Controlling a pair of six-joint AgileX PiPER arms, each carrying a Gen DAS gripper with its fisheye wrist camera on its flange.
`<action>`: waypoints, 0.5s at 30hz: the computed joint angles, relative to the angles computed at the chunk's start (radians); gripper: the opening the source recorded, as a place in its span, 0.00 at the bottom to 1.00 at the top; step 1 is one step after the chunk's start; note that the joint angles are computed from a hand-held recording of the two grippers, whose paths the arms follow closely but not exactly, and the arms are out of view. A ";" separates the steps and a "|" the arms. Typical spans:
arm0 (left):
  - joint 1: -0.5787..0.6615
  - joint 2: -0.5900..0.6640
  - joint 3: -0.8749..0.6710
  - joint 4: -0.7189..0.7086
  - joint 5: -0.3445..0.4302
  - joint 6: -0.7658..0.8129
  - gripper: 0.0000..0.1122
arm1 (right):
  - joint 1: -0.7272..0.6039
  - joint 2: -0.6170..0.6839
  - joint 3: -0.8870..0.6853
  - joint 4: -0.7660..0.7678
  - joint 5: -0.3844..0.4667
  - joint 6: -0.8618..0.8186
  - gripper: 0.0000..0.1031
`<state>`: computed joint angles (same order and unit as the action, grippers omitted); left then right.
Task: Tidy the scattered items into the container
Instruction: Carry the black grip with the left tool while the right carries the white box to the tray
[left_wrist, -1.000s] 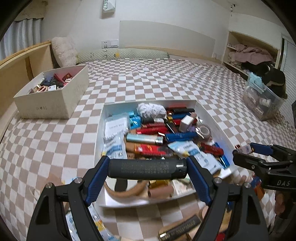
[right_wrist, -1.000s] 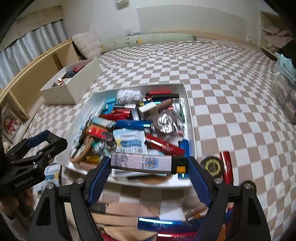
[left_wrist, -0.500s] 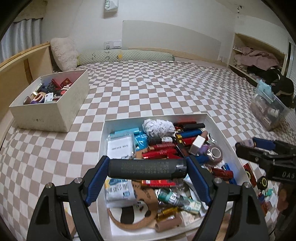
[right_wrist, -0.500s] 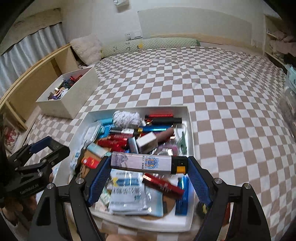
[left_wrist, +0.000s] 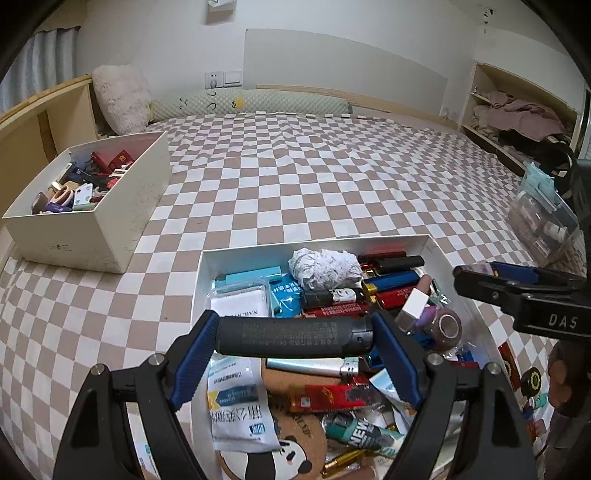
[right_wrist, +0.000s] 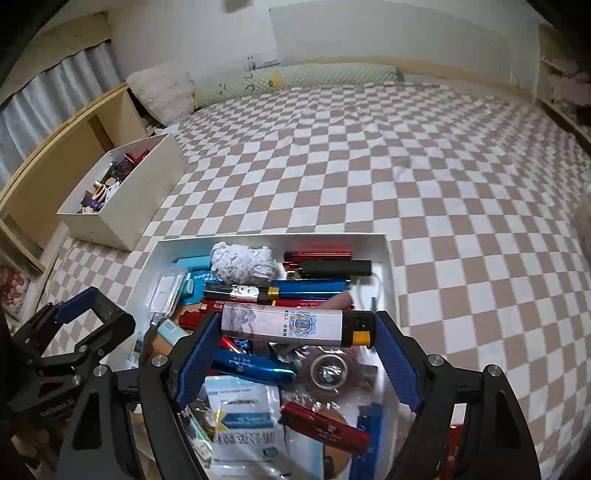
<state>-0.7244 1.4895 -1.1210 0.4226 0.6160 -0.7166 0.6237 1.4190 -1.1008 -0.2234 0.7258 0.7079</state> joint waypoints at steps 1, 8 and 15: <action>0.006 0.006 -0.007 -0.009 0.000 0.011 0.74 | -0.002 0.014 -0.013 0.001 0.003 -0.004 0.80; 0.048 0.054 -0.058 -0.085 0.004 0.097 0.74 | -0.045 0.134 -0.129 0.059 0.028 -0.082 0.80; 0.074 0.094 -0.087 -0.125 0.011 0.134 0.74 | -0.076 0.236 -0.211 0.093 0.050 -0.131 0.80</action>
